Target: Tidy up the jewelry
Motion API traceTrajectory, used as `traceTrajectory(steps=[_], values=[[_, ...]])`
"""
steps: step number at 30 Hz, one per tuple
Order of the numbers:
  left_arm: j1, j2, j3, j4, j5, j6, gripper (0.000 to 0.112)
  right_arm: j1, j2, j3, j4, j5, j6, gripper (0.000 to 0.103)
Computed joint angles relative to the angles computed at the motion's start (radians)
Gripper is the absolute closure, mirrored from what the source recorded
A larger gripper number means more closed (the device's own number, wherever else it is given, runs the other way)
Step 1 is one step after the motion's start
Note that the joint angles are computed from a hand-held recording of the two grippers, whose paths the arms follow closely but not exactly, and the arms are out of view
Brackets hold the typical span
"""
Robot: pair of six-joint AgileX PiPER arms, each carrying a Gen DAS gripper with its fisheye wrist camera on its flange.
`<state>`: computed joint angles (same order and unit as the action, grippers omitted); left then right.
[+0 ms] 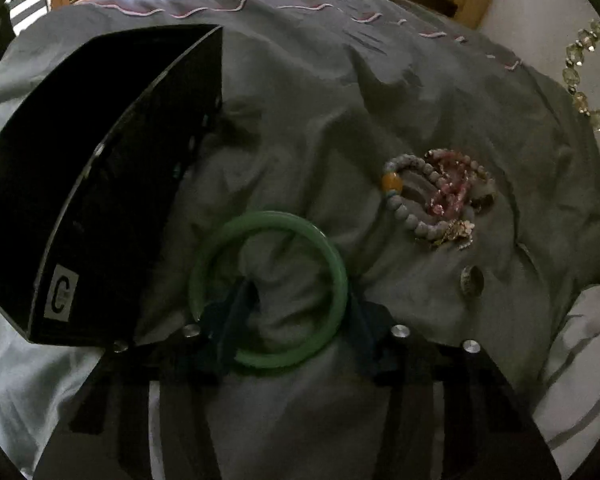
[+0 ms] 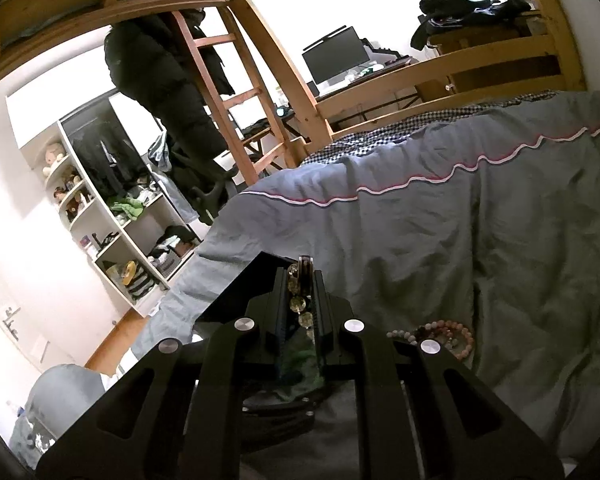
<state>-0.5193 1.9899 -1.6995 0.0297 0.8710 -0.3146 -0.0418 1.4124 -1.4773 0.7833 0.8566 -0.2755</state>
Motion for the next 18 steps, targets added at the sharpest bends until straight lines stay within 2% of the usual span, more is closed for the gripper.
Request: traceTrajectory(steps=[2, 4, 18], values=[[0.006, -0.013, -0.005, -0.028, 0.001, 0.026, 0.094, -0.004, -0.002, 0.003, 0.009, 0.001, -0.007, 0.090], [0.010, -0.030, -0.001, -0.040, -0.011, 0.033, 0.100, -0.004, -0.003, 0.005, 0.009, -0.001, -0.007, 0.090], [0.051, -0.144, -0.005, -0.142, -0.027, 0.061, 0.103, -0.008, -0.010, -0.008, 0.037, 0.013, -0.021, 0.090]])
